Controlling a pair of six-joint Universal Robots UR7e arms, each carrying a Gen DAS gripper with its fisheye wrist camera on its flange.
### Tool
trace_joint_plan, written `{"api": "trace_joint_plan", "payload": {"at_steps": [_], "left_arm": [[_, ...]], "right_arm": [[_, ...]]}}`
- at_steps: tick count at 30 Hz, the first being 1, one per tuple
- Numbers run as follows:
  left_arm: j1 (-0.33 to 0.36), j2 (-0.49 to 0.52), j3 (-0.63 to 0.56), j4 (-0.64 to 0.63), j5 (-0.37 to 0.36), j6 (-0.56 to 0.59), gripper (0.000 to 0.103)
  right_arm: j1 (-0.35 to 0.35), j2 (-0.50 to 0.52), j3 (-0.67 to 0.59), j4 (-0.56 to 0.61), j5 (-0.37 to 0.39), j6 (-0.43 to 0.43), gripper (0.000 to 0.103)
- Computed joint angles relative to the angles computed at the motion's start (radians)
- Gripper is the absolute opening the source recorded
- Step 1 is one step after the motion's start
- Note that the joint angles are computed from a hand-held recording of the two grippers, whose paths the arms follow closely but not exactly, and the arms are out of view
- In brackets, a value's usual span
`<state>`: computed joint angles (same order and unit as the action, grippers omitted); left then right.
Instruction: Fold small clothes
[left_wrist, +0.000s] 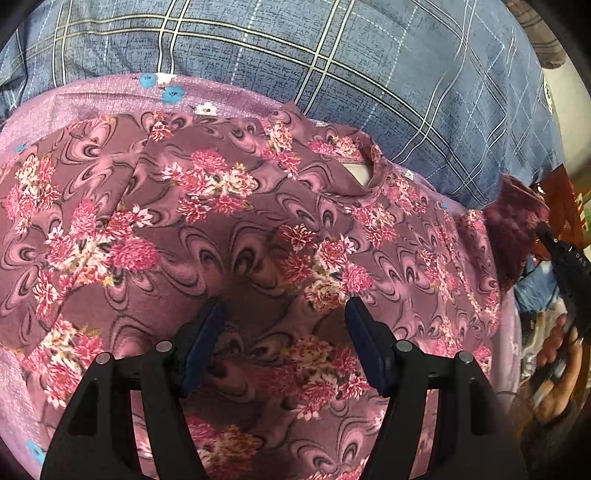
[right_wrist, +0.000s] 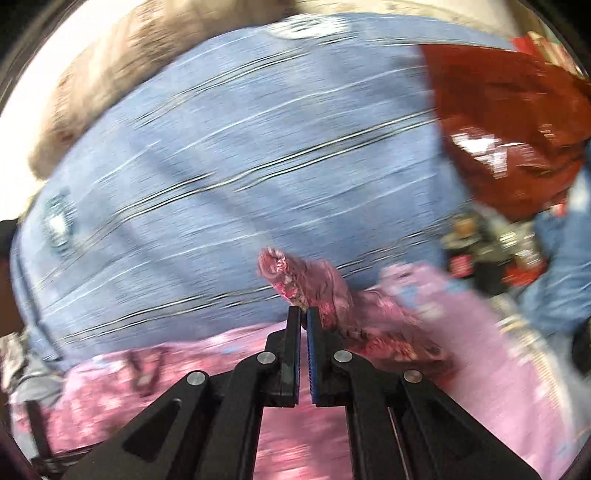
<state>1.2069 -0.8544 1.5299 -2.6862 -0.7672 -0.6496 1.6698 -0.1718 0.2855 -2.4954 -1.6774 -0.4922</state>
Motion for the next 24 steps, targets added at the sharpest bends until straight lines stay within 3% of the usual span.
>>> {"api": "trace_joint_plan", "payload": {"at_steps": [4, 9, 12, 13, 15, 18, 21, 24], "left_arm": [[0.003, -0.045, 0.04, -0.028, -0.015, -0.022, 0.067], [0.007, -0.093, 0.098, -0.078, -0.044, -0.028, 0.068], [0.011, -0.107, 0.111, -0.069, -0.054, -0.046, 0.067], [0.012, -0.11, 0.115, -0.072, -0.057, -0.05, 0.068], [0.011, -0.109, 0.114, -0.081, -0.067, -0.051, 0.067], [0.006, -0.093, 0.097, -0.079, -0.064, -0.037, 0.068], [0.002, -0.082, 0.085, -0.067, -0.064, -0.027, 0.068], [0.005, -0.072, 0.072, -0.062, -0.079, -0.019, 0.068]], "right_arm": [[0.049, -0.086, 0.269, -0.043, 0.042, -0.038, 0.0], [0.104, -0.102, 0.419, 0.043, 0.075, -0.073, 0.0], [0.115, -0.102, 0.439, 0.037, 0.04, -0.074, 0.005], [0.111, -0.099, 0.429, 0.041, 0.018, -0.045, 0.008], [0.089, -0.088, 0.379, 0.106, -0.017, 0.041, 0.033], [0.045, -0.085, 0.344, 0.131, -0.071, 0.184, 0.036], [-0.004, -0.061, 0.27, 0.183, -0.034, 0.333, 0.037], [-0.023, 0.006, 0.14, 0.237, 0.011, 0.407, 0.04]]}}
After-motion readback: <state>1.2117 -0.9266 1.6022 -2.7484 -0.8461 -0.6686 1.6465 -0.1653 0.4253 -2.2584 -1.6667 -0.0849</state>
